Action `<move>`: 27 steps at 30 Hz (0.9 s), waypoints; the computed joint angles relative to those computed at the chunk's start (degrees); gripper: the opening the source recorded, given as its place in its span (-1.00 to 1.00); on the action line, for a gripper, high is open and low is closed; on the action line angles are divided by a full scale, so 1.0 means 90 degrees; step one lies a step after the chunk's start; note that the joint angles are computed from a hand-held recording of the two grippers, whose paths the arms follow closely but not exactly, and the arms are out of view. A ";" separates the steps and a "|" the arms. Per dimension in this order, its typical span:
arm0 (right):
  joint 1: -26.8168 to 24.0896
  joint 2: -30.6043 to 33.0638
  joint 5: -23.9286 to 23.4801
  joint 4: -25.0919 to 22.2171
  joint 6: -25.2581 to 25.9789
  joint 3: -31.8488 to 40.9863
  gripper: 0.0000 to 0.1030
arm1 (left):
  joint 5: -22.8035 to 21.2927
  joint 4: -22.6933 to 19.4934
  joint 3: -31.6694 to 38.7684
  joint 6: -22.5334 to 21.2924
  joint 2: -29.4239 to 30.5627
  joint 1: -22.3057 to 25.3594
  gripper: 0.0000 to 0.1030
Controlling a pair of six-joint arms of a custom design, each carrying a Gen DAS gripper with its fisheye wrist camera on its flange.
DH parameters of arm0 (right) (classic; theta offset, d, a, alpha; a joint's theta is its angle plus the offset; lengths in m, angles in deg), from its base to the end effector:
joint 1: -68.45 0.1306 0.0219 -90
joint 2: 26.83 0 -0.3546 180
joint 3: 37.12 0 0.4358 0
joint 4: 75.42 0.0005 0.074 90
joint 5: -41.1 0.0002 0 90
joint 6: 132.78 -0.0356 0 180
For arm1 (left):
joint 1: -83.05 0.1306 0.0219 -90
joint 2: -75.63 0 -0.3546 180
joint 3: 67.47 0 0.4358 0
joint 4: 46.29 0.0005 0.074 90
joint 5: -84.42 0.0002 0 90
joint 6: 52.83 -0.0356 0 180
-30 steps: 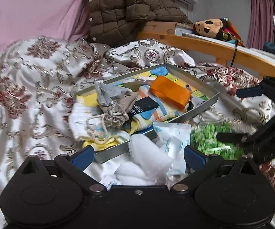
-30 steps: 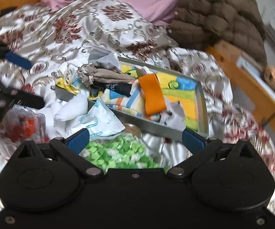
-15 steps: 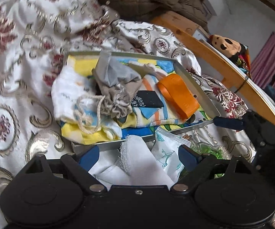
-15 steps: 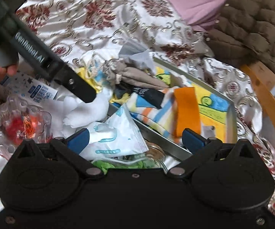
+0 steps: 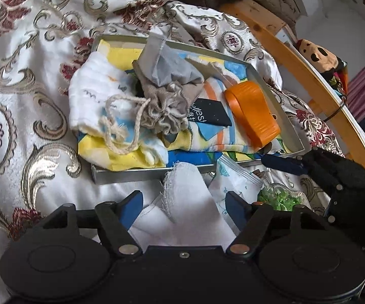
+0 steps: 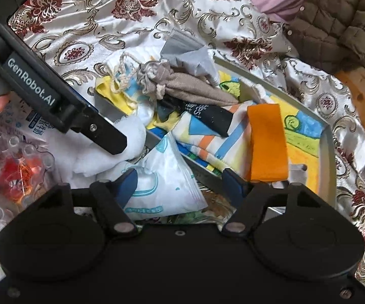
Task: Organize soft objects
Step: 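Grasp the white cloth with the left gripper while the right grasps the white wipes packet, then lift the white cloth with the left gripper while the right carries the wipes packet over the tray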
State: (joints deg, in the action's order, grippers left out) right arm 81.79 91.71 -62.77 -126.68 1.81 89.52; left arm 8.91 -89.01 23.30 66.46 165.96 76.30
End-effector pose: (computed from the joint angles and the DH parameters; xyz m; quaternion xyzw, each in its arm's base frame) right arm 0.6810 0.1697 0.4291 -0.4831 0.7737 0.0004 0.4098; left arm 0.5350 -0.0728 0.4154 -0.1273 0.8997 -0.2338 0.3459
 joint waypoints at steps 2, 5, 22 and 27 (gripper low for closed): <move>0.0019 0.0028 0.0022 0.0014 -0.0016 0.0003 0.07 | 0.0032 -0.0034 0.0004 0.0073 0.0018 0.0003 0.27; 0.0026 0.0006 0.0014 0.0041 -0.0011 -0.0067 -0.09 | 0.0014 -0.0069 0.0006 0.0073 0.0029 -0.0014 0.09; 0.0006 -0.0211 -0.0258 0.0248 -0.0105 -0.0397 -0.75 | 0.0107 -0.0173 0.0087 0.0246 0.0070 0.0013 -0.86; -0.0055 -0.0447 -0.0443 0.0699 -0.0465 -0.0655 -0.80 | -0.0060 -0.0406 0.0313 0.0273 0.0000 0.0024 -0.91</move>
State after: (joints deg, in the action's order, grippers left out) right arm 81.29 87.69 -66.76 -120.39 -2.37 83.63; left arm 8.37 -92.67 26.12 68.91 165.96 76.52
